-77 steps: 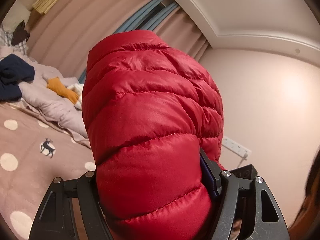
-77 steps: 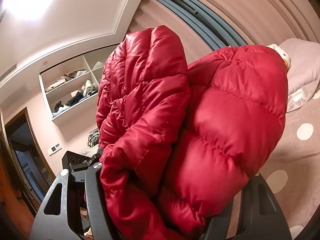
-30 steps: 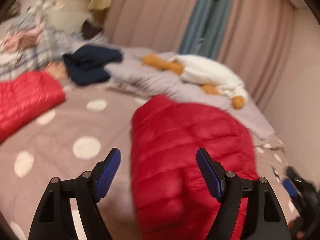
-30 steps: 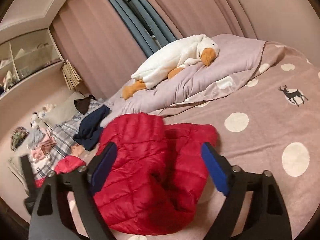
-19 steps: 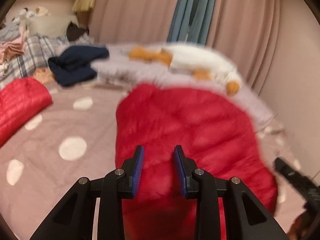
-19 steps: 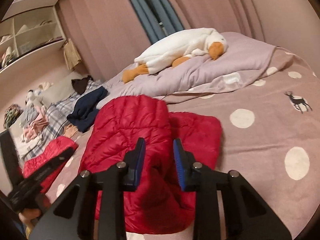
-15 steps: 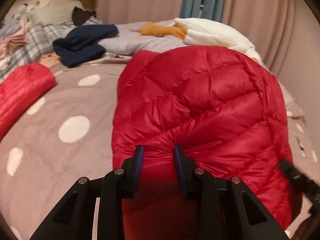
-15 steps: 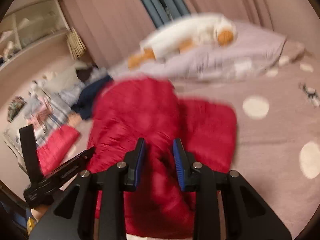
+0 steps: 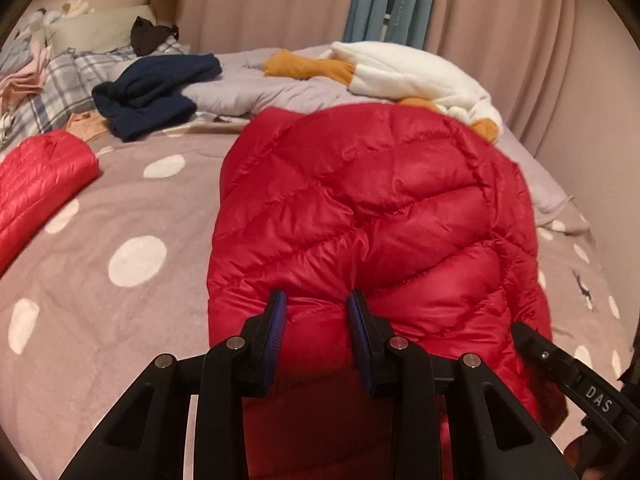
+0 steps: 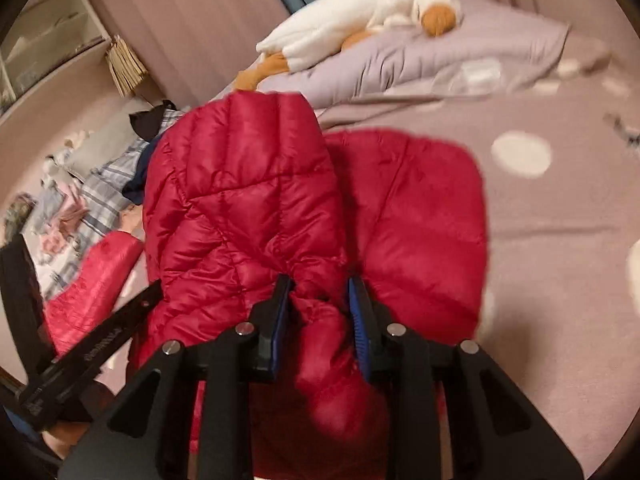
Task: Fold large clothes
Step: 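Lower the red jacket bundle onto the bedspread with both grippers, then open both grippers and withdraw them from the folded jacket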
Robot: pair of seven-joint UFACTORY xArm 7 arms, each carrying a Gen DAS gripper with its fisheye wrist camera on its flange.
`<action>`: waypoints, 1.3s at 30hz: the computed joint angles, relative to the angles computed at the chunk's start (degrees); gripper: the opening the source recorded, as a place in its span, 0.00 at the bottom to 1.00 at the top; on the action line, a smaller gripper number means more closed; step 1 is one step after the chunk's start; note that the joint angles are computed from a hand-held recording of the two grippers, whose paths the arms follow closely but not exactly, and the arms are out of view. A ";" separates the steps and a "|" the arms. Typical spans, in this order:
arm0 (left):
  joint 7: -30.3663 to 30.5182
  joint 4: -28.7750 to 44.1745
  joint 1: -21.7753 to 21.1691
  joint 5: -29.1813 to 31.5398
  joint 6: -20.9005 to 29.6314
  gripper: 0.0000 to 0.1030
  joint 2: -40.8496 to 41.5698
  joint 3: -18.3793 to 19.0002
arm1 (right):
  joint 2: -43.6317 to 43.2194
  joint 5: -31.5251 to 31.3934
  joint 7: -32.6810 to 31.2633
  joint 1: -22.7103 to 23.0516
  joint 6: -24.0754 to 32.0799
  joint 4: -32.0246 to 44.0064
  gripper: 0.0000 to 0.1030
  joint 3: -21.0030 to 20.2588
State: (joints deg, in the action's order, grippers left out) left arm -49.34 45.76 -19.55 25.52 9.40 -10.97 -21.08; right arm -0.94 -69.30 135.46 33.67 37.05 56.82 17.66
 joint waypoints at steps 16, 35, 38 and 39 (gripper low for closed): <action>7.42 -13.02 -2.48 -11.29 1.89 0.31 -31.72 -1.44 | -7.38 6.40 -12.79 8.69 33.52 8.38 0.28 13.44; 5.31 -18.09 1.17 -16.94 2.79 0.99 -47.16 -4.62 | -4.34 5.29 -10.44 19.77 57.38 14.85 1.00 16.77; 6.73 -17.61 -1.89 -18.44 3.08 0.99 -44.68 -3.03 | -3.75 6.14 -10.74 20.37 58.31 15.60 1.00 16.19; 6.95 -17.46 -2.53 -18.92 2.91 0.99 -43.99 -2.71 | -3.56 6.44 -10.92 20.51 58.54 15.87 1.00 15.94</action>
